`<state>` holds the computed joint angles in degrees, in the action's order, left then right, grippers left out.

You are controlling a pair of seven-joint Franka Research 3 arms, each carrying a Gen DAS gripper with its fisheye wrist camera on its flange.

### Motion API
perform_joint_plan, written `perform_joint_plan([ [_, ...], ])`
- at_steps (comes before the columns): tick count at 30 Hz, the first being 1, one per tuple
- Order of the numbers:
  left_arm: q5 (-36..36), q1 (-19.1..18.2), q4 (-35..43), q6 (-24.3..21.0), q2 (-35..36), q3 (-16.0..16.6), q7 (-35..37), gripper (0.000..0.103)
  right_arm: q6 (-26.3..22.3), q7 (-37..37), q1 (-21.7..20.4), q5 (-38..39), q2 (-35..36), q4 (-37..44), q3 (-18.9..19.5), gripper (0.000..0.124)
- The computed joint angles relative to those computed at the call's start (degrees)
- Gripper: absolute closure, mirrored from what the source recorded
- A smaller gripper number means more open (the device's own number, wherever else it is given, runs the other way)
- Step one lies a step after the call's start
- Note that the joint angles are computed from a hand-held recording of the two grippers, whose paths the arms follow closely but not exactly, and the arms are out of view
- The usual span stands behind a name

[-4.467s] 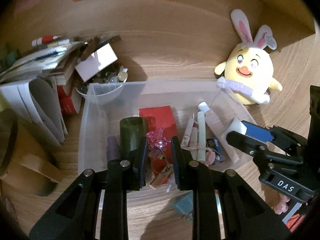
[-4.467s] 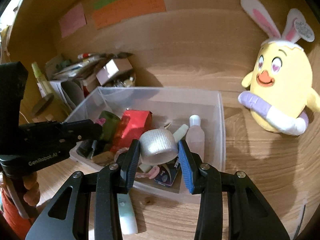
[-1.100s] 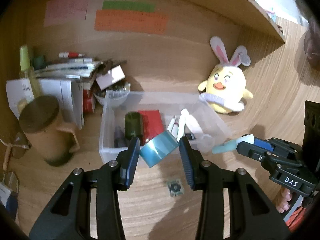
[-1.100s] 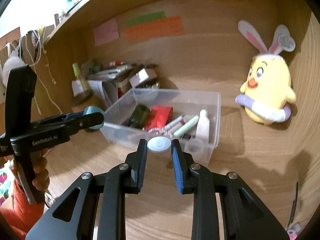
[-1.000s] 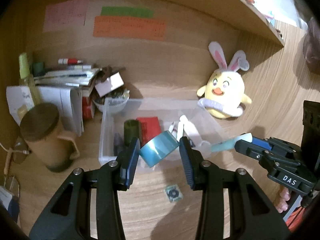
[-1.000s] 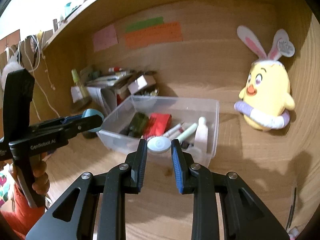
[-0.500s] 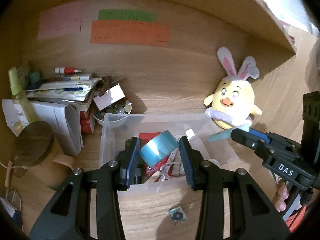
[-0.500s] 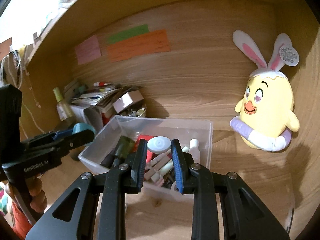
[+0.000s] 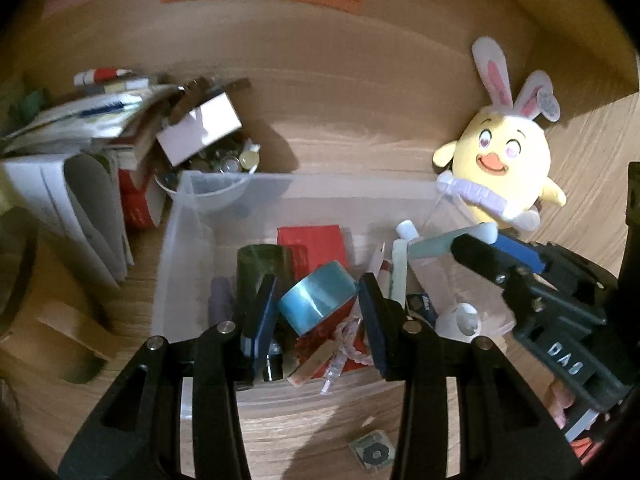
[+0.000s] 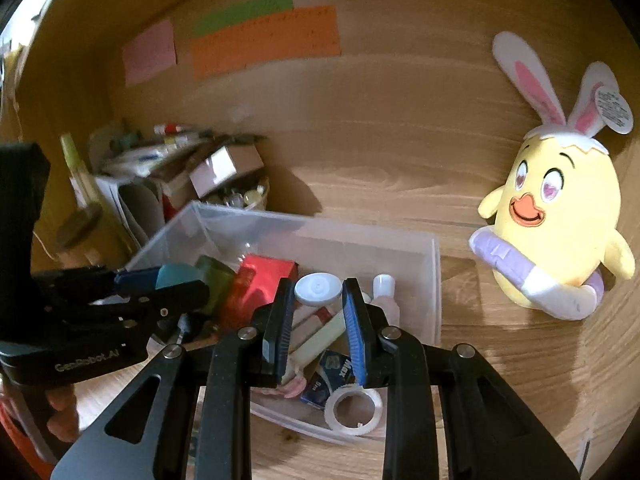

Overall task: Organize objects
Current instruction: 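Carry the tape roll and mint tube into the clear bin and release both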

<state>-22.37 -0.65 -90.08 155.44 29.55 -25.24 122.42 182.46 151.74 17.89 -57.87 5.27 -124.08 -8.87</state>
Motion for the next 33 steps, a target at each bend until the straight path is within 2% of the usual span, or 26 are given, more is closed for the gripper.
perform_joint_plan([
  [3,0.88,-0.43,-0.27,0.17,0.12,0.25,0.14,0.062,-2.33,1.36,0.38,-2.55,0.58,0.74,0.05,0.101],
  [9,2.31,-1.07,-0.05,-0.73,0.46,0.57,-0.35,0.063,-5.16,-2.39,-0.82,-0.53,0.71,0.24,2.03,0.101],
  [14,2.42,-0.7,-1.34,-0.48,-0.45,0.29,0.09,0.06,-7.06,-0.94,-1.73,-3.37,-0.32,-0.43,3.19,0.101],
  [16,1.81,-0.37,-2.04,-0.28,-1.06,-0.03,0.47,0.055,-7.67,-1.8,-2.36,-2.89,-0.61,-0.69,4.06,0.098],
  [18,0.64,0.28,-3.38,0.64,-2.04,-0.65,1.5,0.052,-8.21,0.85,-2.61,-6.01,-1.19,-0.94,4.26,0.088],
  [20,-0.89,1.12,-5.21,1.95,-3.41,-1.4,3.03,0.049,-8.71,3.18,-3.19,-8.76,-1.76,-1.19,4.9,0.084],
  [27,-8.16,4.01,-12.6,6.33,-9.08,-3.58,10.04,0.034,-8.45,6.38,-5.87,-13.24,-4.67,-3.71,7.57,0.078],
  [33,-14.67,3.8,-16.12,5.59,-12.69,-2.17,15.16,0.026,-6.6,7.58,-8.5,-14.4,-7.53,-6.7,9.73,0.067],
])
